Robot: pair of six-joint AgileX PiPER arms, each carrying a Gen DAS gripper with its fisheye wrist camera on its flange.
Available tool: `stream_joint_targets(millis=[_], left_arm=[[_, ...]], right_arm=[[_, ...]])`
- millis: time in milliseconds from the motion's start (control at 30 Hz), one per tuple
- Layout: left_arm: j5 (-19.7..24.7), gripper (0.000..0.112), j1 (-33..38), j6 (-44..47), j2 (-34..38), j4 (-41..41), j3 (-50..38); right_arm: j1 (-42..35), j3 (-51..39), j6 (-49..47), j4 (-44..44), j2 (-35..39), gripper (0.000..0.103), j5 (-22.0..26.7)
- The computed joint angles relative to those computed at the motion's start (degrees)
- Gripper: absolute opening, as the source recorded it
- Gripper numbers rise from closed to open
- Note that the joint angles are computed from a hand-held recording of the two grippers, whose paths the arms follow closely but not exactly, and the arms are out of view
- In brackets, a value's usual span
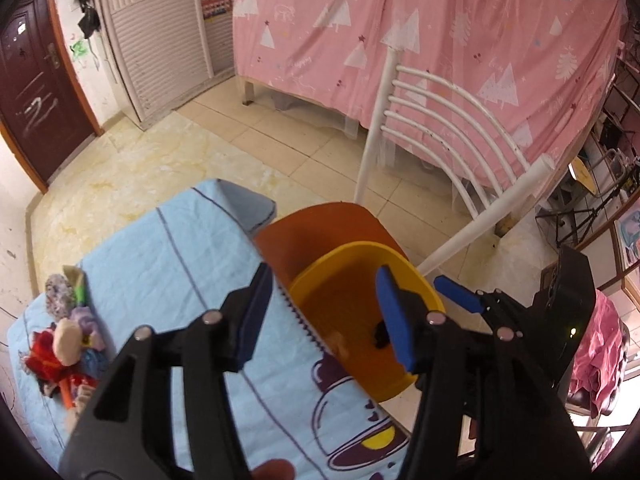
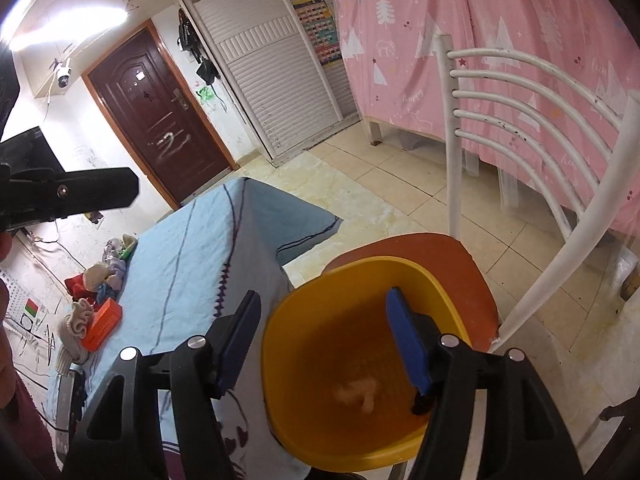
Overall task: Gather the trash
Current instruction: 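Open both tools above the yellow bin to drop the items, then move the left tool back over the crumpled white paper ball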
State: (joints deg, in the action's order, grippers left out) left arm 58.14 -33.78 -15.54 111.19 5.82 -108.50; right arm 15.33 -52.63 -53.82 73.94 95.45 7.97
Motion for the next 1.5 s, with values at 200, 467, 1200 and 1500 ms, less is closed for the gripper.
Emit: stream_joint_targets(millis=[200,467,1200,1500], left_arm=[[-2.92,0.052,3.70,-0.25,-7.04,0.58,8.01],[-5.33,0.052,12.97,3.98,-16.85,0.16,18.46],[-7.48,0.052,52.52,29.28,-21.03,-14.19,26.32],[-7.32,0.052,61.66,33.20,-11.82,-16.20,22.67]], right_arm=[[4.69,-1.76,22.02,-20.84,-1.53,0.059,-1.80],[12.45,-10.26,67.16,-63.93,1.69,0.060,-0.58],[28.63,-48.87,84.19,-83.56,24.27,0.060,19.74],[31.00,-75.96,77.14,-79.00,38.67,0.060,33.07]])
